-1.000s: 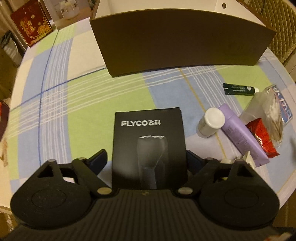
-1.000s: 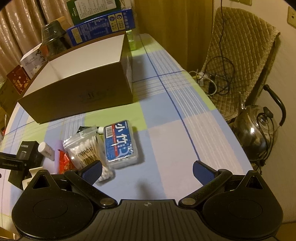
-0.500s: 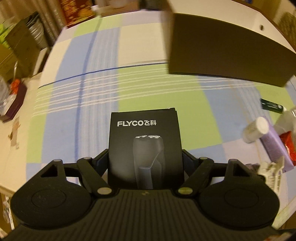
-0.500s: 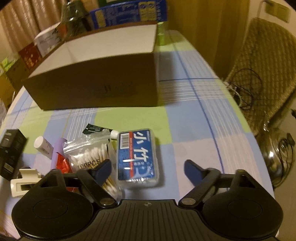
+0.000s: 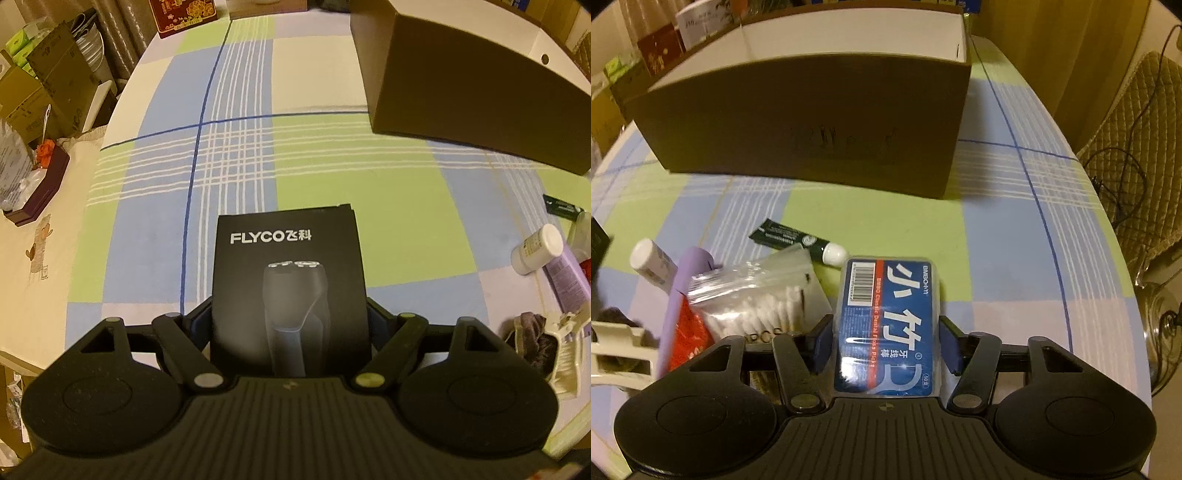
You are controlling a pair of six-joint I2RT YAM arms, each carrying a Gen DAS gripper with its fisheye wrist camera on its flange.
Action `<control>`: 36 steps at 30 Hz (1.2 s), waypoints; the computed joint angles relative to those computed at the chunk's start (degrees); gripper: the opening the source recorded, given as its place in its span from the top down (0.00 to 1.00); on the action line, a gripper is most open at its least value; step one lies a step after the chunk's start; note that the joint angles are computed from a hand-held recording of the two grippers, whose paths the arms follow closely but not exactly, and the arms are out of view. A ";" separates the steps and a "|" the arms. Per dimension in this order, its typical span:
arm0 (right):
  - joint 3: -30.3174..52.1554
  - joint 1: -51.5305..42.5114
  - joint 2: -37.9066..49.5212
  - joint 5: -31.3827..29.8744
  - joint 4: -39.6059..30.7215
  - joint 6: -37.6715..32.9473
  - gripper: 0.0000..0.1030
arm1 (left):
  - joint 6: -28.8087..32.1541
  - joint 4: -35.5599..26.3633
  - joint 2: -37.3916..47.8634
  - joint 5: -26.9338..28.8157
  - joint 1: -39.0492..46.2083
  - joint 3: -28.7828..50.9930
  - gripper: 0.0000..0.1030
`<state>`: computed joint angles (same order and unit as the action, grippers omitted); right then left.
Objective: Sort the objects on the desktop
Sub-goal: 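Grasp the black FLYCO box with the left tool while the right tool grasps the blue floss box, then carry both boxes into the cardboard box and open both tools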
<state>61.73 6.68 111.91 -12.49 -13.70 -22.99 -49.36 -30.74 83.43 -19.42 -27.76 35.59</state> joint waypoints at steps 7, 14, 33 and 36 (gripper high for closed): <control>-1.36 -1.60 -0.77 0.71 1.32 1.36 0.47 | 1.05 1.97 1.47 -0.50 0.14 -0.49 0.25; -3.03 -4.85 -2.90 1.20 0.29 2.74 0.47 | 1.95 1.58 2.28 -0.89 0.03 0.74 0.26; 4.17 -4.76 -8.11 -6.71 -6.03 5.16 0.47 | 11.35 -6.69 -7.30 -6.35 3.82 13.21 0.26; 8.03 -3.21 -7.43 -8.41 -6.59 6.34 0.47 | 15.10 -4.99 -4.94 -5.83 5.08 17.97 0.26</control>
